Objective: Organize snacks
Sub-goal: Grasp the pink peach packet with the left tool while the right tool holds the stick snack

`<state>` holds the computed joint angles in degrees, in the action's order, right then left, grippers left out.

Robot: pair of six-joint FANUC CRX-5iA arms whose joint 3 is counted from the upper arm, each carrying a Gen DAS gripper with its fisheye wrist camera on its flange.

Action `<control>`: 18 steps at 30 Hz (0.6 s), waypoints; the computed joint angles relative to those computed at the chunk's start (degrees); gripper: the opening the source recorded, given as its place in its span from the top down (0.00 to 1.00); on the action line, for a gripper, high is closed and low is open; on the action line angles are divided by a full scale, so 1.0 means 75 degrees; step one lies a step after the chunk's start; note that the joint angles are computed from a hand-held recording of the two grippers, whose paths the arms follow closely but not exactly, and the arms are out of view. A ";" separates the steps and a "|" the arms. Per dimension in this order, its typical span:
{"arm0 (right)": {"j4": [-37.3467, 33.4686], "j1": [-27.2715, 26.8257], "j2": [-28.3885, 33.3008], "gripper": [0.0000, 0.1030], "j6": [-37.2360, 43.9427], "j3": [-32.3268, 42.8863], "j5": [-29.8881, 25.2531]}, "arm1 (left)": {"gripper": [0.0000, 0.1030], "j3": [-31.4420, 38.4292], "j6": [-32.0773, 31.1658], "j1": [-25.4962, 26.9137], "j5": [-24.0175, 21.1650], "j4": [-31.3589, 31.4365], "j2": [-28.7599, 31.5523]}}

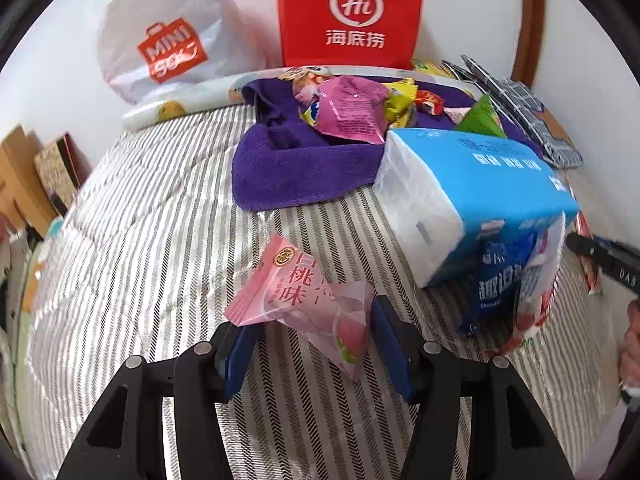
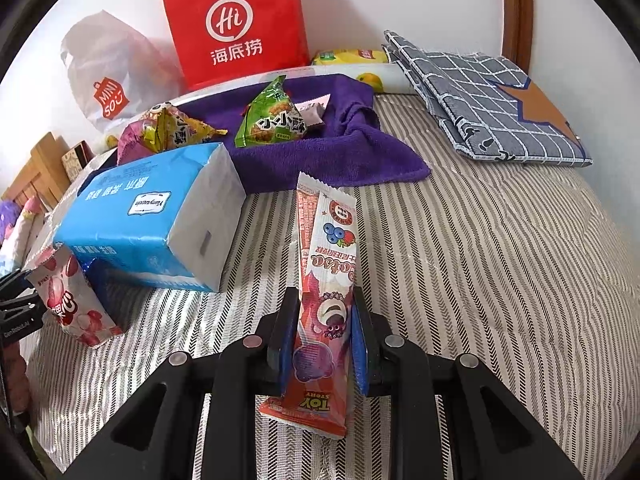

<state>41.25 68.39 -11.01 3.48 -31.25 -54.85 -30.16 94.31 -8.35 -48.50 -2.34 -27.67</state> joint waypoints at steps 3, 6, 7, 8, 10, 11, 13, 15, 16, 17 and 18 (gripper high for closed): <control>-0.0001 0.0013 0.0025 0.77 0.0035 0.0026 -0.0053 | 0.47 -0.0033 0.0007 0.0009 0.0018 0.0035 -0.0024; -0.0003 0.0022 0.0063 0.77 0.0086 0.0058 -0.0108 | 0.46 -0.0029 0.0009 0.0006 0.0011 0.0015 -0.0019; -0.0002 0.0029 0.0073 0.77 0.0090 0.0066 -0.0124 | 0.46 -0.0030 0.0015 0.0004 0.0010 0.0006 -0.0020; 0.0000 0.0029 0.0077 0.77 0.0096 0.0068 -0.0128 | 0.46 -0.0046 0.0005 0.0017 0.0028 0.0044 -0.0022; -0.0002 0.0025 0.0062 0.77 0.0090 0.0057 -0.0113 | 0.47 -0.0115 -0.0078 0.0083 0.0081 0.0176 -0.0051; 0.0001 0.0027 0.0065 0.77 0.0081 0.0057 -0.0108 | 0.47 -0.0117 -0.0092 0.0090 0.0093 0.0189 -0.0040; 0.0002 0.0026 0.0061 0.77 0.0078 0.0054 -0.0101 | 0.47 -0.0096 -0.0074 0.0072 0.0072 0.0137 -0.0029; 0.0006 0.0030 0.0059 0.77 0.0069 0.0049 -0.0101 | 0.46 -0.0071 -0.0067 0.0052 0.0048 0.0096 -0.0015; 0.0006 0.0032 0.0061 0.77 0.0067 0.0051 -0.0103 | 0.46 -0.0069 -0.0071 0.0054 0.0043 0.0094 -0.0019; 0.0006 0.0030 0.0059 0.77 0.0072 0.0048 -0.0103 | 0.46 -0.0094 -0.0115 0.0087 0.0051 0.0135 -0.0039; 0.0006 0.0030 0.0059 0.77 0.0072 0.0048 -0.0103 | 0.46 -0.0070 -0.0067 0.0049 0.0045 0.0102 -0.0019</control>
<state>41.29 68.62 -10.57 4.02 -30.89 -55.62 -30.69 93.81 -7.98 -48.16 -1.58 -27.81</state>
